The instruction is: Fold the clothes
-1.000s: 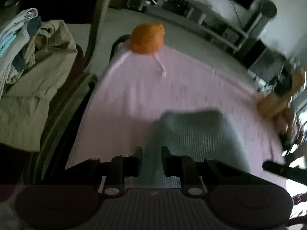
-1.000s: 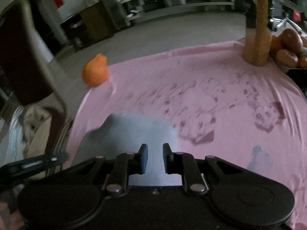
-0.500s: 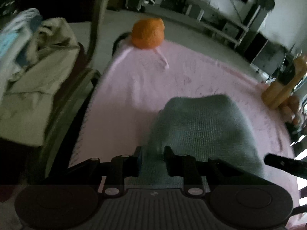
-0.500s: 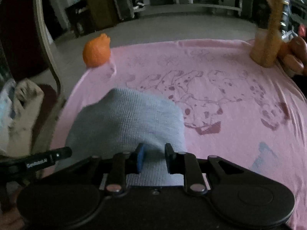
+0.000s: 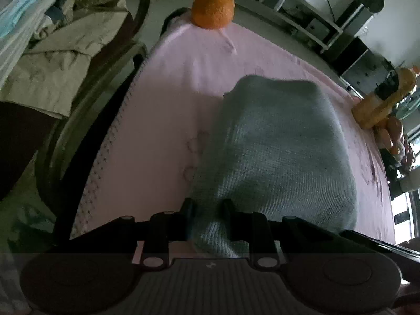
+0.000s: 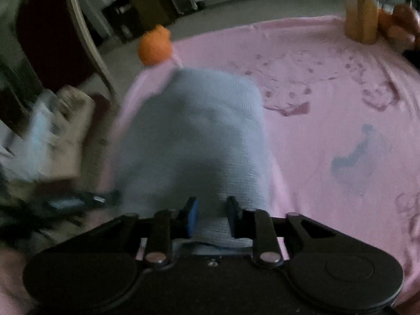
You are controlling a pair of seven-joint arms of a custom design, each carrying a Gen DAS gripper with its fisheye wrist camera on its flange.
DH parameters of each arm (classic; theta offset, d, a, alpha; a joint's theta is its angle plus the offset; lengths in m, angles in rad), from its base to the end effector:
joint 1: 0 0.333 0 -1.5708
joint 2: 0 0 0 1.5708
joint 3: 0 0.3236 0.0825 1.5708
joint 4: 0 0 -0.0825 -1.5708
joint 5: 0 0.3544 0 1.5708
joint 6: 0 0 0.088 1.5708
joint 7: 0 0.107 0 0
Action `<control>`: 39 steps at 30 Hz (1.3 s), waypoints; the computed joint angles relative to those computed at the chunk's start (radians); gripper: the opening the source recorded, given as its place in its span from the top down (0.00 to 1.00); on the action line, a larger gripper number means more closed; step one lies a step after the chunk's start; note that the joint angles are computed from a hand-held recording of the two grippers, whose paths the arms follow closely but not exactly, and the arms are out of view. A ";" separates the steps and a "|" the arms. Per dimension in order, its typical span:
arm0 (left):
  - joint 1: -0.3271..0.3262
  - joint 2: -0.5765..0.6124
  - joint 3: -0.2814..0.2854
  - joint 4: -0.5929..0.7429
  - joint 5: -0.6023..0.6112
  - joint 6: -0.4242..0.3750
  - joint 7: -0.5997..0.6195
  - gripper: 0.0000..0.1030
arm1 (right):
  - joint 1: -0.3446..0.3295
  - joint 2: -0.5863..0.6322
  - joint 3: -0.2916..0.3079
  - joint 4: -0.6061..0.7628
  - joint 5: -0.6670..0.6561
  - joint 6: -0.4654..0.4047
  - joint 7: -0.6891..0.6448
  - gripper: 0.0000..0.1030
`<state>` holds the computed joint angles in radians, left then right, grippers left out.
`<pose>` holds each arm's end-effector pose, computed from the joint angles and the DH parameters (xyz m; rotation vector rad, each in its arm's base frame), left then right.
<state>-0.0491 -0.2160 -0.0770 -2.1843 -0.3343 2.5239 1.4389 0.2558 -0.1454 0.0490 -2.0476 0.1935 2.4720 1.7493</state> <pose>0.4971 -0.0627 0.5604 -2.2447 1.7959 -0.8703 0.5039 0.1596 0.5851 -1.8260 1.8058 -0.2155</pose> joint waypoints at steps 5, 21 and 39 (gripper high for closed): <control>0.001 -0.002 -0.003 -0.010 0.009 0.010 -0.005 0.71 | -0.017 0.020 -0.008 -0.036 -0.035 0.041 0.020 1.00; 0.034 0.013 0.099 0.020 -0.372 -0.109 0.099 0.33 | -0.010 -0.081 -0.105 -0.027 0.331 0.086 -0.189 0.50; 0.089 0.107 0.078 0.074 -0.670 -0.163 0.333 0.24 | -0.076 0.110 -0.098 0.113 0.679 -0.031 -0.426 0.17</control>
<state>0.0394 -0.1086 0.0010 -2.1103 -1.0041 2.3607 1.7715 0.1794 -0.0351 -0.0489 -1.9342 0.8729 2.4409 1.3238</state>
